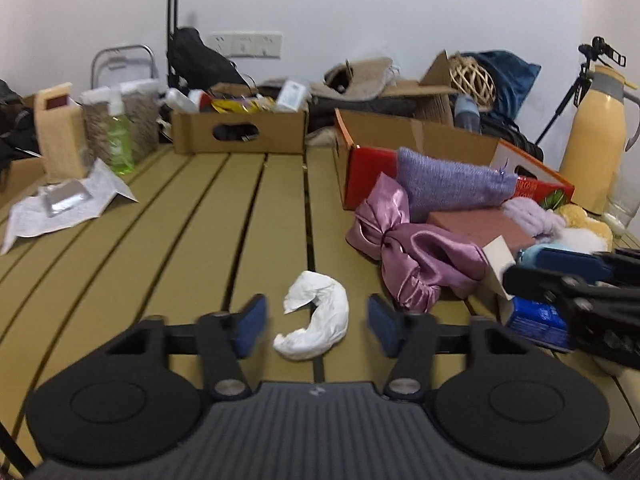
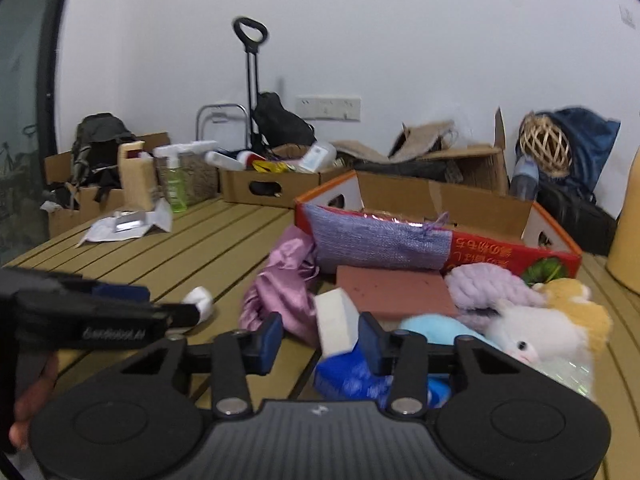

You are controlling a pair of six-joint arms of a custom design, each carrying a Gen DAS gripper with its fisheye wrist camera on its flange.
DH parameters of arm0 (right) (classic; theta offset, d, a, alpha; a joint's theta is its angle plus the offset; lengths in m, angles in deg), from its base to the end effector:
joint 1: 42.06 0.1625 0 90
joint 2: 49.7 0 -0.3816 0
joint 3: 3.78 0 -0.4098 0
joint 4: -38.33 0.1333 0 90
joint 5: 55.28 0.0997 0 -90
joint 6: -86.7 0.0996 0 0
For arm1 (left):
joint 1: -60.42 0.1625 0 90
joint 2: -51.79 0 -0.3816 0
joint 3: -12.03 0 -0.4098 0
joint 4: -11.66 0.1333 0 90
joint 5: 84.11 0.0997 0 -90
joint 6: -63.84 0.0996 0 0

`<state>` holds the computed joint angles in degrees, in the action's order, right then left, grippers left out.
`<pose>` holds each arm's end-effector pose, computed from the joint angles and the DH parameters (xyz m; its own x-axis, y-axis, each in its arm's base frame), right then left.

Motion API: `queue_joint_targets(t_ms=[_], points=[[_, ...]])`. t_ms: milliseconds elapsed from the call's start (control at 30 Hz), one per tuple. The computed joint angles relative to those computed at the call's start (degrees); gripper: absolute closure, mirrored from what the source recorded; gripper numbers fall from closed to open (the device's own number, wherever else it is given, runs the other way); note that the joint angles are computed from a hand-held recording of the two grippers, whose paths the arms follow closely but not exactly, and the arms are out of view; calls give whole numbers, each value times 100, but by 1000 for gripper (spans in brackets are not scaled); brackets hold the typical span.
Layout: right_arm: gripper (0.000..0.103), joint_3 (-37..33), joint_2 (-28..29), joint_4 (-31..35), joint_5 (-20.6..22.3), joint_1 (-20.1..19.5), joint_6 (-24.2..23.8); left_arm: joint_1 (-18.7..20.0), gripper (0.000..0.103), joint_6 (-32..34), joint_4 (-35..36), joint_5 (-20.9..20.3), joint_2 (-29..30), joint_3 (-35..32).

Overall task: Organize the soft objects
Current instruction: 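Grasp the white crumpled tissue with the left tool while the right tool grasps the white foam wedge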

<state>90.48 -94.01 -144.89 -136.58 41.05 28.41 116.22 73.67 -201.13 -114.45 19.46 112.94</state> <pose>0.0661 -0.6897 0.1120 -0.5967 -0.6067 0.5252 -0.7995 0.3933 -0.4540 -0.1397 -0.5957 0.0365 -0.7433 -0.2082 -0.6358 0.4624 0.5270 -0.7131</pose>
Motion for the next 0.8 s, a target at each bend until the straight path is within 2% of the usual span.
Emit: queue_joint_targets(t_ms=[33, 67, 100, 133, 200, 267, 400, 467, 600, 700, 767, 800], points=[[67, -145, 103, 54, -45, 14, 51, 38, 60, -90, 101, -83, -20, -7], [71, -268, 182, 151, -85, 15, 84, 64, 69, -155, 139, -149, -34, 10], [75, -319, 201, 255, -62, -14, 109, 97, 84, -220, 248, -246, -46, 5], [84, -407, 234, 419, -28, -31, 158, 120, 88, -335, 346, -302, -72, 17], [87, -411, 192, 559, 125, -87, 186, 109, 95, -257, 195, -394, -33, -3], [88, -333, 118, 519, 224, -119, 144, 23, 95, -23, -53, -389, 21, -8], [88, 134, -415, 581, 760, -271, 162, -335, 95, 269, -586, -303, 31, 143], [88, 465, -820, 716, 1116, -415, 137, -547, 95, 294, -801, -228, 45, 227], [88, 805, -1401, 1050, 1485, -671, 90, -878, 95, 220, -1074, -186, 65, 342], [88, 498, -1463, 1346, 1621, -731, 225, -804, 95, 316, -805, -474, 37, 11], [87, -105, -1263, 1675, 1654, -679, 419, -630, 95, 470, -420, -742, 31, -454], [87, -589, -1055, 1869, 1572, -601, 524, -478, 95, 438, 29, -966, 2, -806]])
